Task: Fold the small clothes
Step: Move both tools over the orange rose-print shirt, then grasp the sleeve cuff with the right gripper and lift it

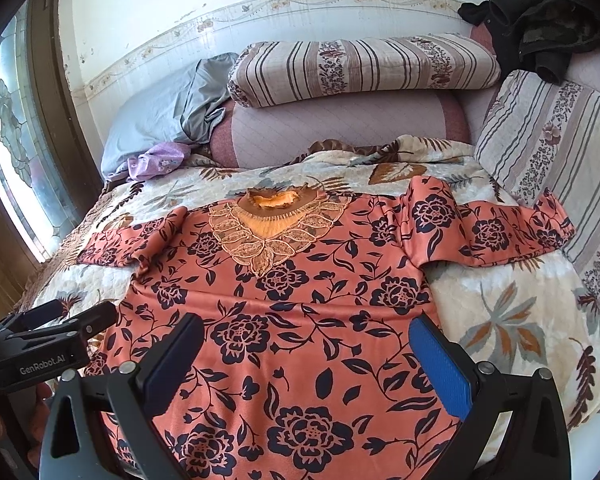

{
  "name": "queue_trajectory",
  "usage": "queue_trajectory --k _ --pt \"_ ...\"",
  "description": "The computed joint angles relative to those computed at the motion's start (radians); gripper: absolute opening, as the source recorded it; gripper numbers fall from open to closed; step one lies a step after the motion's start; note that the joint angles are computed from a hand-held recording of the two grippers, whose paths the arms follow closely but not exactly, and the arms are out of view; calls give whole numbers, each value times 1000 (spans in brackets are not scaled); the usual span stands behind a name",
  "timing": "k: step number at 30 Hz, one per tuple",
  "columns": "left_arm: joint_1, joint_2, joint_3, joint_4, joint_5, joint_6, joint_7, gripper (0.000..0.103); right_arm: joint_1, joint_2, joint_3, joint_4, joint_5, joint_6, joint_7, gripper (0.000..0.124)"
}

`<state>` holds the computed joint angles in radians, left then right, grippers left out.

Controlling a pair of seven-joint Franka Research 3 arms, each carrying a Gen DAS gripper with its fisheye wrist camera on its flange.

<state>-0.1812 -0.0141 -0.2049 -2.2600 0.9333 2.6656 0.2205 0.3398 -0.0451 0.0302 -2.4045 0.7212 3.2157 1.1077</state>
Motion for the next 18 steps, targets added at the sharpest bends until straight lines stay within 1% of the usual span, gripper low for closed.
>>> queue_trajectory --k 2,3,5,6,7,8,9,10,11,12,13,14,16,18 --pt "1 9 2 1 -31 -15 26 103 -15 8 -1 -6 -23 -2 19 103" --pt "1 15 4 1 -32 -17 28 103 -14 13 -8 -1 0 -7 -2 103" --pt "3 26 8 0 -30 -19 29 103 -3 27 -24 18 155 -11 -144 103" --pt "4 31 11 -1 -27 -21 27 103 -7 36 -25 37 269 -21 -249 103" --pt "6 36 15 -4 -36 -18 34 103 -26 45 -24 59 377 -49 -344 103" --pt "8 42 18 -7 -46 -21 40 103 -55 55 -29 83 478 -97 -424 103" --pt "10 47 21 -10 -65 -29 53 103 -91 64 -36 110 609 -162 -525 103" --pt "12 51 22 -13 -108 -42 87 103 -135 75 -51 139 771 -253 -655 103" --pt "13 59 24 -14 -127 -47 99 103 -182 93 -72 161 863 -349 -715 103" --pt "15 68 27 -13 -141 -49 106 103 -222 125 -90 186 886 -407 -705 103" --pt "15 77 29 -12 -150 -57 112 103 -256 167 -101 219 845 -427 -627 103" --pt "14 86 32 -9 -154 -61 114 103 -290 214 -111 259 813 -437 -565 103" --pt "13 108 35 0 -173 -65 126 103 -352 307 -125 351 792 -444 -471 103" --pt "10 130 38 13 -191 -65 143 103 -416 408 -138 461 757 -477 -337 102"
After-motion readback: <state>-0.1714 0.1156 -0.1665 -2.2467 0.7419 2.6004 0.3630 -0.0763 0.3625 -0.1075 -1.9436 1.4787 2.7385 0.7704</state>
